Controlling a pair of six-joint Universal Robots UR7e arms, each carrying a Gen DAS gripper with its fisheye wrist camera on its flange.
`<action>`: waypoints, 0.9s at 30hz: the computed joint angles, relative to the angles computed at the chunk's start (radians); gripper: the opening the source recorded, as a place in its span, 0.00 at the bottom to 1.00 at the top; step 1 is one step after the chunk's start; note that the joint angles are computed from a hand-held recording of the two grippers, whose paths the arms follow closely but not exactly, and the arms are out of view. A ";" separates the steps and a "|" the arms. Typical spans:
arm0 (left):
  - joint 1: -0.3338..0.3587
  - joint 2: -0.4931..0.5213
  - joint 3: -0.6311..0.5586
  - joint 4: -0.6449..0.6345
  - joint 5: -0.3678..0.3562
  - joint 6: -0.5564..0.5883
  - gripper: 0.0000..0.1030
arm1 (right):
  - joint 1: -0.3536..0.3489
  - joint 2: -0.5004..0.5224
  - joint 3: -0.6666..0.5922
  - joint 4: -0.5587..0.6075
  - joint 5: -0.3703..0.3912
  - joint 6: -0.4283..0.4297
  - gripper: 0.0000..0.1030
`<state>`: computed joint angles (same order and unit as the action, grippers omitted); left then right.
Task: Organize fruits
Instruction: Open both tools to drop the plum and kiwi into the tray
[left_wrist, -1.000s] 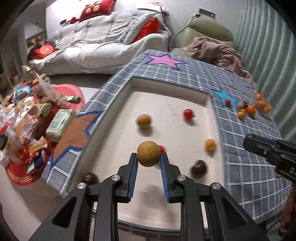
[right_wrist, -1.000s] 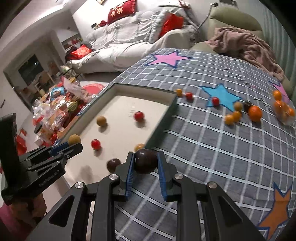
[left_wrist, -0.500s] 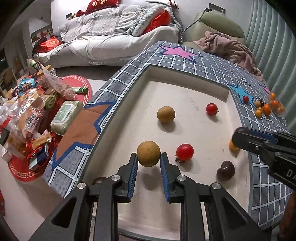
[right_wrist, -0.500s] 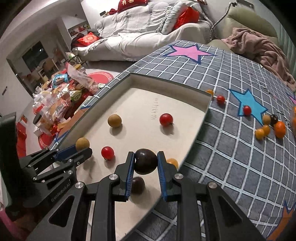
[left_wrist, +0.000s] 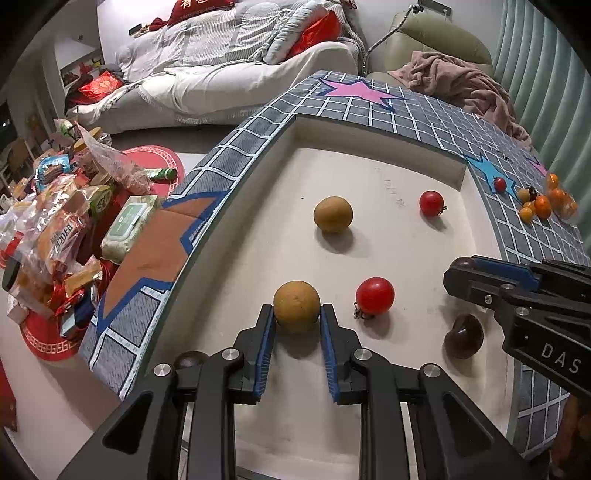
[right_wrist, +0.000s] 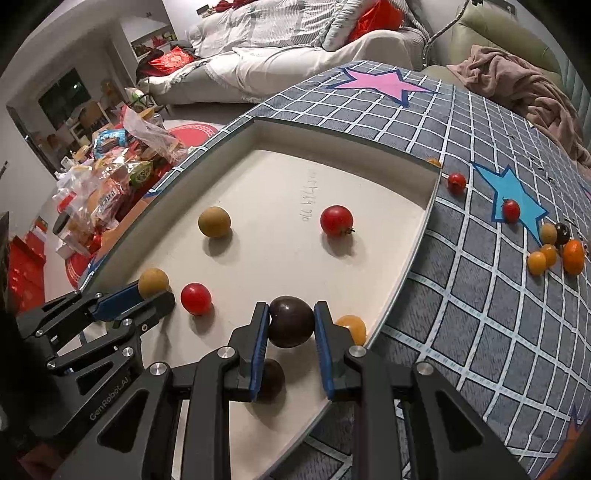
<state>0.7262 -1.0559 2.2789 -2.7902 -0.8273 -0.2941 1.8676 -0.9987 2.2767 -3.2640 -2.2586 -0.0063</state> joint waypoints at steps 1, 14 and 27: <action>-0.001 0.001 -0.001 0.001 0.001 0.001 0.25 | -0.001 0.000 -0.001 0.005 -0.001 0.002 0.27; 0.000 -0.009 -0.011 0.051 0.001 -0.020 0.40 | 0.026 -0.005 -0.009 0.023 0.038 -0.027 0.77; -0.081 -0.022 0.004 0.001 0.016 0.004 0.87 | 0.034 -0.158 0.095 -0.051 -0.067 -0.028 1.00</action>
